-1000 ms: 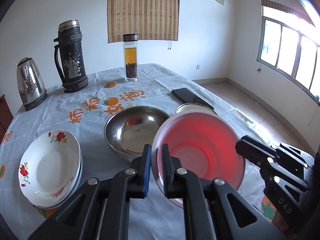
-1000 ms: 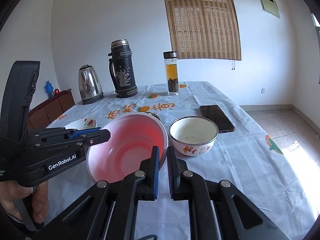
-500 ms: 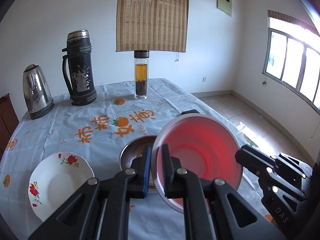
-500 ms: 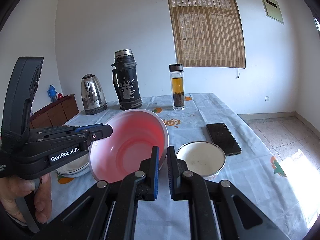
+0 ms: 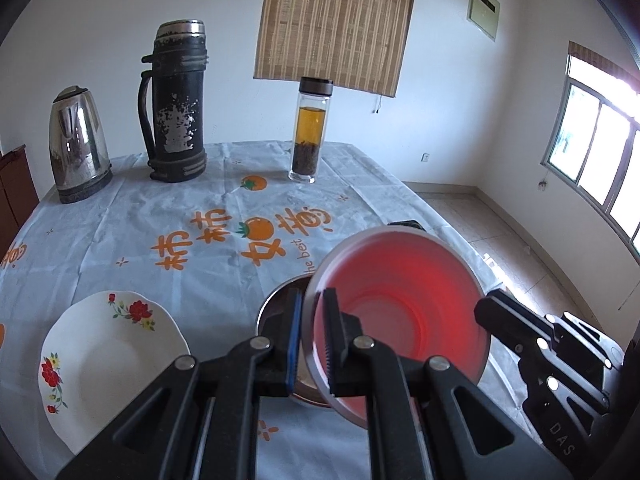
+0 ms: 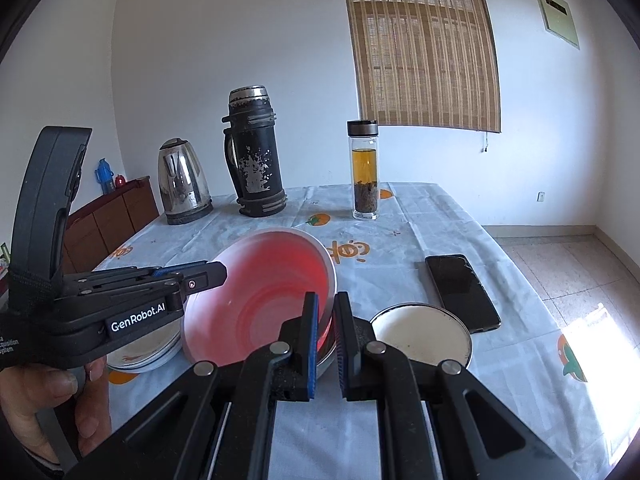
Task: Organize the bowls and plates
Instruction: 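Lift the pink bowl with both grippers and carry it over the steel bowl, then lower the pink bowl into the steel bowl with both grippers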
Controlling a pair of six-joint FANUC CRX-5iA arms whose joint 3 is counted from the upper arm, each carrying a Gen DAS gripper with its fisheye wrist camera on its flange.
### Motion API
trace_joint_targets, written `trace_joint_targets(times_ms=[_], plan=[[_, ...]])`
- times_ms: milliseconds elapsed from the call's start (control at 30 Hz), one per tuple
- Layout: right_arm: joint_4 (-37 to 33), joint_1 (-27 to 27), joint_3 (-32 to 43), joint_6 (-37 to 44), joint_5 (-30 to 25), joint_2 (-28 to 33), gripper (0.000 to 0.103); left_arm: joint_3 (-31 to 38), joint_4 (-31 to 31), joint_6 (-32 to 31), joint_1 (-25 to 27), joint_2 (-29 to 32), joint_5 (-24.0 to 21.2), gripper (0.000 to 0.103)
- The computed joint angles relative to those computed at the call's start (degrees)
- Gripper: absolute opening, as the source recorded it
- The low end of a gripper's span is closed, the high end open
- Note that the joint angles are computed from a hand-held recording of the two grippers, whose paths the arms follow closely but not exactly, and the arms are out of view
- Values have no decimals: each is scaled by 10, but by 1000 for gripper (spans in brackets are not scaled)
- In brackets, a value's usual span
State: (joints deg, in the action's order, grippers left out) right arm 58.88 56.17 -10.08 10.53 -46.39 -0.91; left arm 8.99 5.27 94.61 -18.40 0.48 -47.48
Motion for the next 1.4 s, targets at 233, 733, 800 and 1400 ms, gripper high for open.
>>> trace_joint_targets(times_ms=[233, 733, 800, 1400], plan=[[-56, -10, 39, 62, -8, 24, 9, 19, 7, -4, 8, 19, -22, 7], [-120, -17, 102, 132, -37, 76, 9, -12, 59, -31, 34, 29, -7, 7], [-123, -18, 106, 136, -39, 80, 9, -15, 72, -35, 39, 34, -11, 7], [-163, -25, 153, 188, -69, 113, 9, -11, 75, -35, 41, 43, -29, 7]])
